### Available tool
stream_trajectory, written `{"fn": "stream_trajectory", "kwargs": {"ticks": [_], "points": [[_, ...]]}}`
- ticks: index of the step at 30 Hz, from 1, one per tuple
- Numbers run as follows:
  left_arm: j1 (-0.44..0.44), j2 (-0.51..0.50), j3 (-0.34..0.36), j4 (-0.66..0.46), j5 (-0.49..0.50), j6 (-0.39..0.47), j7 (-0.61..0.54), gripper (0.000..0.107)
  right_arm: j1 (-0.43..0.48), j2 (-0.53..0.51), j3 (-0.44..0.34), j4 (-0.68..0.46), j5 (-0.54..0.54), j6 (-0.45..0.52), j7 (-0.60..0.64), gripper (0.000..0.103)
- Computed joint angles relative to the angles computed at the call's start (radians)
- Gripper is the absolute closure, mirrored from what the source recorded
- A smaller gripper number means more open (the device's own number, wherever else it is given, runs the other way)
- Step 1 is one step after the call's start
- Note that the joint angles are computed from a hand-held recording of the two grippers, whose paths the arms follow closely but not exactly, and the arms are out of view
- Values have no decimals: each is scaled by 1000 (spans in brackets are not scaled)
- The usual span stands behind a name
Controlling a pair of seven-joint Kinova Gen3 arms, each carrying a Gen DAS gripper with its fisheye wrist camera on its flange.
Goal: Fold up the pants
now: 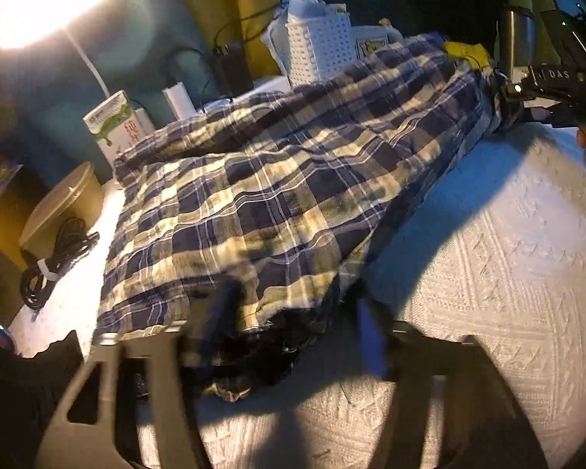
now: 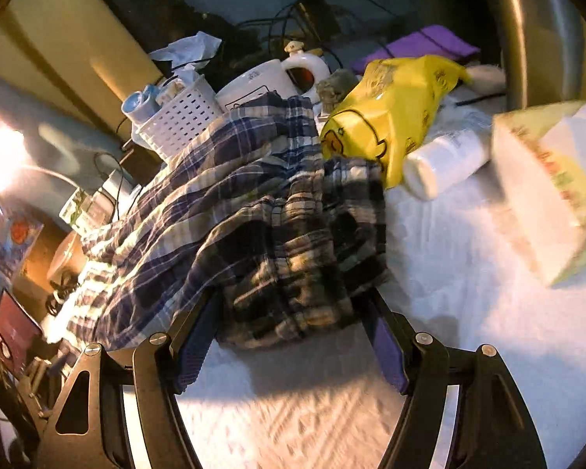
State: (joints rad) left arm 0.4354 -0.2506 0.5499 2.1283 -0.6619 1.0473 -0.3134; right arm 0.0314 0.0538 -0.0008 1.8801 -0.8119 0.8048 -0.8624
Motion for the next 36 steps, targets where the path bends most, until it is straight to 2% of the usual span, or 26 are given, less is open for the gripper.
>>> {"fn": "stream_trajectory", "kwargs": {"ticks": [1,2,3,4,7,11,22,24,25,28,31,34,36], "points": [[3,-10,-20,6,12,-21,-14,75,4,5,0,8,-34,-7,21,29],[-1,-14,-25,8,18,-27,-19,88,6,6,-2,16,-57,-14,45,37],[-7,-17,-25,9,22,-29,-19,92,7,8,-3,16,-63,-12,60,63],[-14,-22,-20,10,22,-28,-14,96,5,15,-5,10,-54,-3,59,73],[-28,-55,-14,12,56,-42,4,99,-7,-6,-13,22,-31,-29,63,78],[-58,-101,31,4,111,-28,36,100,-29,-66,-4,37,8,-44,62,82],[-157,-223,208,-58,311,30,46,100,-58,-228,106,74,90,26,98,82],[-167,-244,233,-65,363,26,44,99,-59,-263,130,93,113,37,108,82],[-177,-253,248,-68,387,28,43,94,-61,-274,141,102,121,38,111,82],[-178,-295,249,-54,464,22,32,92,-57,-286,173,135,157,45,116,82],[-169,-367,215,-45,532,61,17,82,-48,-292,156,167,233,23,93,81],[-173,-449,190,-61,557,134,-8,71,-50,-317,156,192,274,3,68,71],[-187,-502,172,-81,554,199,-27,65,-43,-346,146,201,316,-31,25,43]]}}
